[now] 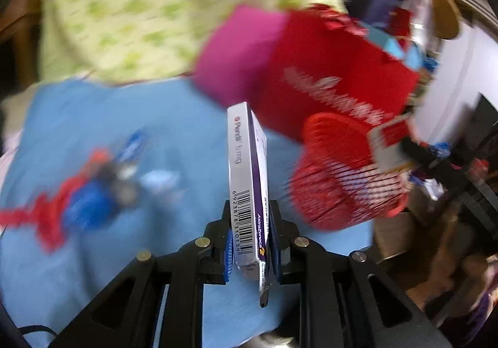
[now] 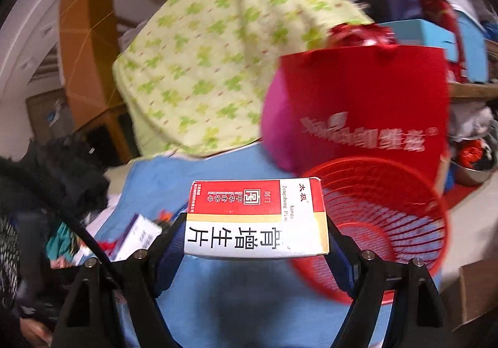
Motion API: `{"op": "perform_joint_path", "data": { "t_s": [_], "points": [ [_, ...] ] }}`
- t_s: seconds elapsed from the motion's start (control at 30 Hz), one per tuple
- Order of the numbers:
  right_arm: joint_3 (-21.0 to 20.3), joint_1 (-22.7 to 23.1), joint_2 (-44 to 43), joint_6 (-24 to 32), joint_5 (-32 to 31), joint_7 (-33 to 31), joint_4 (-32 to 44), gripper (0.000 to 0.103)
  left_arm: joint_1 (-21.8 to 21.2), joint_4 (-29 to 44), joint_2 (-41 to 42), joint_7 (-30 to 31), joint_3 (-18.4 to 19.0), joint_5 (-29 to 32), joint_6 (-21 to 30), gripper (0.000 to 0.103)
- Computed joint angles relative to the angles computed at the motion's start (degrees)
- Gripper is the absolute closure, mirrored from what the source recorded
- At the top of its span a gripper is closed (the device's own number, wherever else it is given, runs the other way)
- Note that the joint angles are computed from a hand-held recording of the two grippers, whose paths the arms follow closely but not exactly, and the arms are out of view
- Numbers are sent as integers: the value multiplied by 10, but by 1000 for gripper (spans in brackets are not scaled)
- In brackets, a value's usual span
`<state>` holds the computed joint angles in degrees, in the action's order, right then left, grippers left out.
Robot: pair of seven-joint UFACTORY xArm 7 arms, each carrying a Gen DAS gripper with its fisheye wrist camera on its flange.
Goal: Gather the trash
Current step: 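Carry both boxes over the red wastebasket and open both tools to drop them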
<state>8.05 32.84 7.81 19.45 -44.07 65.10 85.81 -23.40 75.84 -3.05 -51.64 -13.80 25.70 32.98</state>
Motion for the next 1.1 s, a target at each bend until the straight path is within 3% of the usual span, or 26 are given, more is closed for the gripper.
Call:
{"op": "perform_joint_path", "data": {
  "t_s": [0.17, 0.33, 0.4, 0.47, 0.6, 0.77, 0.83, 0.97, 1.1],
  "points": [
    [-12, -46, -37, 15, 21, 5, -43, 20, -42, 208, 156, 77, 1, -5, 38, 80],
    [-9, -95, -46, 1, 82, -28, -73, 19, -100, 430, 316, 143, 17, -33, 109, 76],
    [-6, -110, -40, -5, 135, -64, -78, 19, -120, 496, 362, 160, 30, -43, 138, 75],
    [-6, -116, -40, -12, 161, -73, -86, 19, -134, 529, 386, 167, 49, -55, 152, 57],
    [-6, -126, -59, -41, 181, -76, -124, 19, -147, 403, 304, 132, 88, -52, 101, 50],
    [3, -118, -55, -45, 112, -38, -101, 19, -131, 190, 147, 41, 106, 3, 42, 42],
    [4, -106, -48, -32, 55, -1, -76, 18, -115, 104, 80, 2, 103, 24, 31, 42],
    [9, -82, -25, -21, 26, 2, -27, 17, -74, -49, -53, -79, 89, 73, 52, 41],
    [18, -47, 12, -20, 51, -51, 25, 17, -16, -175, -184, -133, 68, 106, 126, 41]
  ]
}}
